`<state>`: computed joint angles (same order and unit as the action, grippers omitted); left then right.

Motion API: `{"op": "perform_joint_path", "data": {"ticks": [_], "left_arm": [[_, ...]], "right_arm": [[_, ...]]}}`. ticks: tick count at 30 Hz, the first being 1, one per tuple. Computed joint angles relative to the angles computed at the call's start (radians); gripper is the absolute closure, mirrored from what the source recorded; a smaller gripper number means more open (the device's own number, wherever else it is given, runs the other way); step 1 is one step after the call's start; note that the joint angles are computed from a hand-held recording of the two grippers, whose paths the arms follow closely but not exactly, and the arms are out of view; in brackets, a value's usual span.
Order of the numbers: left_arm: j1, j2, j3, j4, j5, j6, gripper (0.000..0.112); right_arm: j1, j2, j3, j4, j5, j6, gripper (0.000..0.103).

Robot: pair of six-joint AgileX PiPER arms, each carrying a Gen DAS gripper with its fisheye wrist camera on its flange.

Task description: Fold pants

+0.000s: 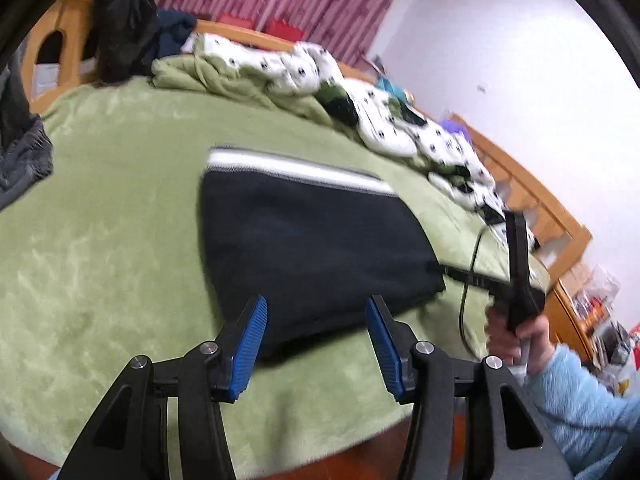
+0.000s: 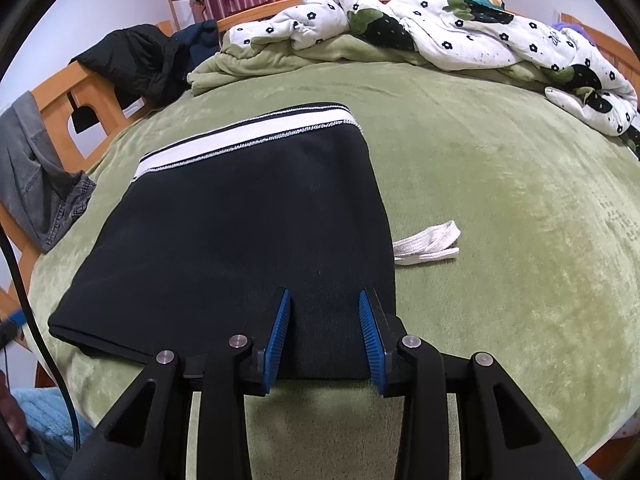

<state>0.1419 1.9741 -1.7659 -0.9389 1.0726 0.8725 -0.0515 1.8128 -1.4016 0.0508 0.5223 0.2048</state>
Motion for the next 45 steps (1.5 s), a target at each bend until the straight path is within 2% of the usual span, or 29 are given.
{"op": "perform_joint_path", "data": {"ticks": [2, 3, 6, 8, 11, 14, 19, 22, 25, 27, 32, 35, 37, 40, 45], "left_arm": [[-0.046, 0.006, -0.005, 0.051, -0.102, -0.073, 0.055], [-0.064, 0.024, -0.024, 0.086, -0.12, -0.114, 0.055], [-0.124, 0.125, -0.146, 0.286, -0.087, -0.308, 0.055], [-0.157, 0.163, -0.169, 0.395, -0.076, -0.377, 0.055], [-0.156, 0.142, -0.111, 0.406, -0.085, -0.359, 0.054], [-0.143, 0.139, -0.113, 0.39, -0.047, -0.364, 0.054], [-0.153, 0.037, -0.016, 0.417, -0.088, -0.34, 0.054], [-0.167, -0.001, -0.019, 0.476, -0.07, -0.397, 0.054], [-0.142, -0.064, 0.018, 0.429, -0.053, -0.394, 0.054], [-0.131, -0.131, 0.067, 0.413, -0.07, -0.388, 0.054], [-0.177, -0.288, 0.154, 0.561, -0.139, -0.472, 0.047], [-0.186, -0.355, 0.191, 0.59, -0.148, -0.502, 0.042], [-0.197, -0.39, 0.212, 0.616, -0.156, -0.524, 0.039], [-0.212, -0.443, 0.252, 0.66, -0.169, -0.555, 0.037], [-0.21, -0.496, 0.289, 0.658, -0.161, -0.571, 0.037]], "right_arm": [[0.005, 0.0, 0.006, -0.019, -0.01, 0.018, 0.064], [0.01, 0.002, 0.004, -0.037, -0.01, 0.036, 0.064], [0.012, -0.001, 0.002, -0.039, -0.003, 0.046, 0.064], [0.007, -0.004, 0.003, -0.013, 0.003, 0.024, 0.064], [0.007, -0.006, 0.008, -0.023, 0.015, 0.029, 0.064], [0.021, -0.023, 0.025, -0.086, 0.026, 0.069, 0.064], [0.024, -0.098, 0.082, -0.115, 0.032, 0.121, 0.064], [0.026, -0.161, 0.101, -0.13, 0.071, 0.161, 0.064], [0.031, -0.235, 0.114, -0.146, 0.151, 0.205, 0.064], [0.041, -0.281, 0.127, -0.16, 0.187, 0.213, 0.064], [0.083, -0.413, 0.18, -0.233, 0.249, 0.279, 0.059], [0.131, -0.48, 0.203, -0.336, 0.284, 0.355, 0.043], [0.168, -0.523, 0.22, -0.408, 0.306, 0.412, 0.023], [0.202, -0.58, 0.246, -0.438, 0.324, 0.437, 0.013], [0.279, -0.622, 0.261, -0.519, 0.405, 0.517, 0.011]]}}
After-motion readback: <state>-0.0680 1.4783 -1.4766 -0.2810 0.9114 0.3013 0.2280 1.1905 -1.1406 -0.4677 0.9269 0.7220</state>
